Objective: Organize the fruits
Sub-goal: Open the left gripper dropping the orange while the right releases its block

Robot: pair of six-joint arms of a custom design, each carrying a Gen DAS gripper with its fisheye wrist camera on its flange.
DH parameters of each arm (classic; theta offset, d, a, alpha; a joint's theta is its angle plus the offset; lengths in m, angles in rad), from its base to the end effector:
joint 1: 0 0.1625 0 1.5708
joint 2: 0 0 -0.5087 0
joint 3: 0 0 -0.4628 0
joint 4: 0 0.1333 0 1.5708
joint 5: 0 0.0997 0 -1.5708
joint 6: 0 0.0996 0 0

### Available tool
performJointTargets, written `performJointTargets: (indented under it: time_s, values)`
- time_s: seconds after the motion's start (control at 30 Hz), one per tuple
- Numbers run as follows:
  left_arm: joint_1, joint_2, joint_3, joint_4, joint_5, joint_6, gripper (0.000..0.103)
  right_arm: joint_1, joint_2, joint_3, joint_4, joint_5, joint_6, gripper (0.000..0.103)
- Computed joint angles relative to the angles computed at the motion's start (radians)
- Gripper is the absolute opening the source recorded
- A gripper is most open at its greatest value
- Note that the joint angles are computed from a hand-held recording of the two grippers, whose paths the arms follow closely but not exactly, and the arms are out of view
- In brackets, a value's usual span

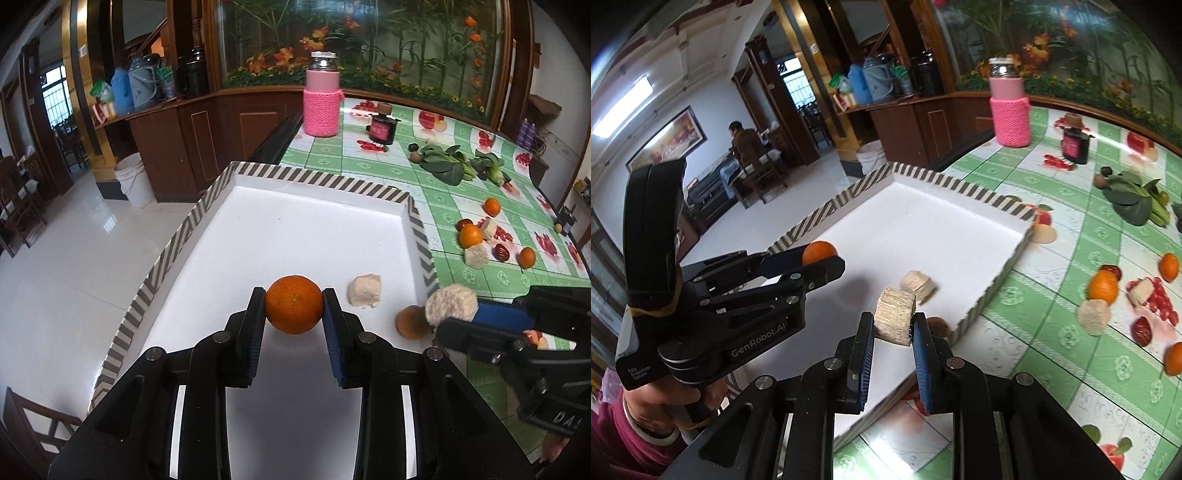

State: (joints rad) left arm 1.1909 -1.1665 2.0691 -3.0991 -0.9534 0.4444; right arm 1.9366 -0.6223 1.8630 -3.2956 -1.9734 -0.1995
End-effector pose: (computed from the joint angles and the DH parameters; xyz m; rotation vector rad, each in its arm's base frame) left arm -0.0508 -0.6422 0.2595 0.7371 2.3060 -0.7538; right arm 0.3364 -0.6146 -0.0135 0.6217 -2.6278 0.7093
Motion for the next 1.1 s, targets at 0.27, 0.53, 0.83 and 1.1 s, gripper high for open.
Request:
performJointTargets:
  time_s: [0.27, 0.53, 0.83, 1.1]
  values:
    - [0.018, 0.001, -0.017, 0.028, -0.006, -0.020, 0.029, -0.006, 0.030, -0.039, 0.062, -0.001, -0.009, 0.020]
    - [0.026, 0.007, -0.035, 0.063, 0.001, -0.036, 0.030, -0.006, 0.056, -0.066, 0.102, -0.016, -0.011, 0.020]
    - [0.038, 0.010, -0.056, 0.102, 0.008, -0.105, 0.033, -0.008, 0.079, -0.092, 0.123, -0.032, -0.017, 0.024]
    - [0.029, 0.009, -0.045, 0.056, 0.014, -0.100, 0.058, -0.006, 0.037, -0.036, 0.055, -0.008, -0.003, 0.027]
